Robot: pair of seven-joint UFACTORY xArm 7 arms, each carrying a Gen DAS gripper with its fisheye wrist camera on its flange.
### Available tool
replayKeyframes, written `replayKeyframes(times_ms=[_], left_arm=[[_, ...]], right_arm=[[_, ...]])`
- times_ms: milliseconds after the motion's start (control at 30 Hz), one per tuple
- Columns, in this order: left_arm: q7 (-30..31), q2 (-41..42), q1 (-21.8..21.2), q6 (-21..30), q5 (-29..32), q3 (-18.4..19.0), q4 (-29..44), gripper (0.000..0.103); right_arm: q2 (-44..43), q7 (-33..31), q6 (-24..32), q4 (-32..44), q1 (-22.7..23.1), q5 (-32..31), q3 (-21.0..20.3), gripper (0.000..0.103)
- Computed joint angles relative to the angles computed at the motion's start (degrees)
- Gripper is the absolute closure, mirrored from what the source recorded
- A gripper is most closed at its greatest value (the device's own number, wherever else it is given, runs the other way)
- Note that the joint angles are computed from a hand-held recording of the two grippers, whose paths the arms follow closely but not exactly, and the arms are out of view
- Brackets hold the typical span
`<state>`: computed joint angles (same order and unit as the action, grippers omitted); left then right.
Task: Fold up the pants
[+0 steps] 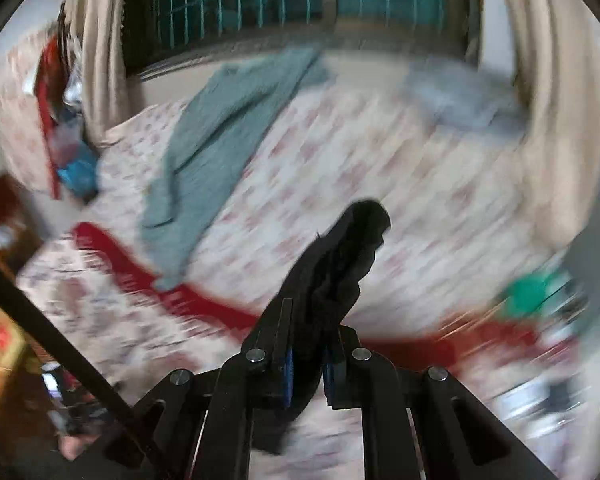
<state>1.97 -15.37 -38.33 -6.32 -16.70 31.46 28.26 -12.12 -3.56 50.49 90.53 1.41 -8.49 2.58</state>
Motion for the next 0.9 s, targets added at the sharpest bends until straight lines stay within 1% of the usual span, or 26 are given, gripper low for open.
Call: replayKeyframes(times_ms=[33,67,133,167,200,233,267,300,333,367,400,433,467,500,533,567,600,667,700,733,800,833,867,900], left_arm=[[-0.04,0.04,2.24,-0.15,0.6,-2.47,-0.35,0.016],[-0.04,0.21,4.46,-0.49,1.39,-5.09,-0.67,0.016],[-0.16,0.68,5.35,-0.74,2.54,-6.17,-0.52,0.016],[-0.3,0.85,5.58,-0.73,2.99,-6.43,-0.47,0.016],[-0.56,1.06,5.99,-0.63,3.3,-6.78,-0.35,0.016],[-0.73,1.15,5.82,-0.4,3.43,-6.52,-0.23,0.016],[-0.66,1.22,4.58,-0.19,3.28,-5.23,0.03,0.016],[-0.43,0.94,3.07,-0.1,2.93,-3.61,0.04,0.016],[-0.04,0.58,1.14,-0.12,2.47,-1.51,0.01,0.016],[0.15,0.26,0.01,-0.11,2.11,-0.31,-0.03,0.016],[0.23,-0.32,-1.22,-0.49,1.61,1.09,-0.31,0.016],[-0.03,-0.96,-1.82,-1.25,1.33,1.86,-0.81,0.016],[-0.61,-1.96,-2.65,-2.43,1.34,3.12,-1.59,0.016],[-1.79,-3.08,-2.2,-4.19,1.41,3.25,-2.77,0.016],[-3.02,-3.71,-0.29,-5.92,1.23,1.81,-3.87,0.016],[-4.3,-4.39,3.09,-7.98,0.34,-1.03,-5.32,0.016],[-5.24,-4.88,4.8,-8.73,0.1,-2.27,-6.11,0.016],[-7.57,-6.74,7.1,-8.96,-0.2,-2.87,-8.05,0.016],[-8.58,-7.3,7.48,-8.67,0.1,-2.57,-8.52,0.016],[-9.47,-8.25,6.96,-8.46,0.86,-1.16,-9.2,0.016],[-11.02,-10.02,4.61,-8.63,2.87,2.93,-10.26,0.016],[-11.61,-10.2,4.05,-8.89,3.77,4.01,-10.4,0.016],[-12.19,-10.1,3.62,-8.59,4.63,4.79,-10.24,0.016],[-12.76,-10.01,3.16,-8.17,5.48,5.5,-10.06,0.016]], right_arm=[[1.7,0.47,3.09,6.0,-0.75,-5.01,1.61,0.093],[4.24,-0.25,4.73,11.99,-1.29,-9.19,2.7,0.093],[8.41,-2.23,10.7,23.99,0.22,-17.66,4.32,0.093],[10.24,-3.95,13.59,29.98,1.42,-19.95,4.46,0.093],[12.78,-5.01,15.92,35.98,3.46,-23.79,4.86,0.093],[14.51,-5.68,17.77,40.09,5.32,-26.07,5.0,0.093],[14.97,-6.77,19.18,41.81,6.14,-26.54,5.02,0.093],[14.56,-7.02,19.4,41.32,7.35,-27.42,4.76,0.093],[13.58,-6.85,19.1,39.42,8.37,-27.74,4.41,0.093],[12.65,-6.83,18.64,37.49,9.31,-27.93,4.21,0.093],[10.38,-6.46,17.11,33.17,9.48,-27.16,3.67,0.093],[10.0,-5.86,16.47,31.24,9.53,-26.98,4.15,0.093],[8.41,-5.21,15.16,27.67,9.45,-26.11,4.11,0.093],[7.72,-4.71,14.18,24.9,9.48,-25.75,4.59,0.093],[7.95,-4.28,13.59,23.18,9.74,-25.35,5.35,0.093],[8.29,-3.52,12.92,21.47,10.09,-24.61,5.9,0.093],[9.89,-3.05,12.85,21.38,10.72,-23.77,6.56,0.093],[12.63,-1.25,11.93,20.56,12.25,-22.1,7.07,0.093],[13.88,-0.53,11.32,20.09,13.07,-20.81,6.95,0.093],[16.4,0.4,11.3,20.71,14.35,-19.48,7.2,0.093],[20.57,1.59,10.44,21.37,16.97,-17.62,7.17,0.093],[23.69,1.61,9.93,22.33,18.55,-16.81,7.39,0.093],[24.48,2.4,8.91,21.04,19.8,-16.75,7.18,0.093],[27.41,2.49,8.82,22.16,21.34,-16.42,7.16,0.093]])
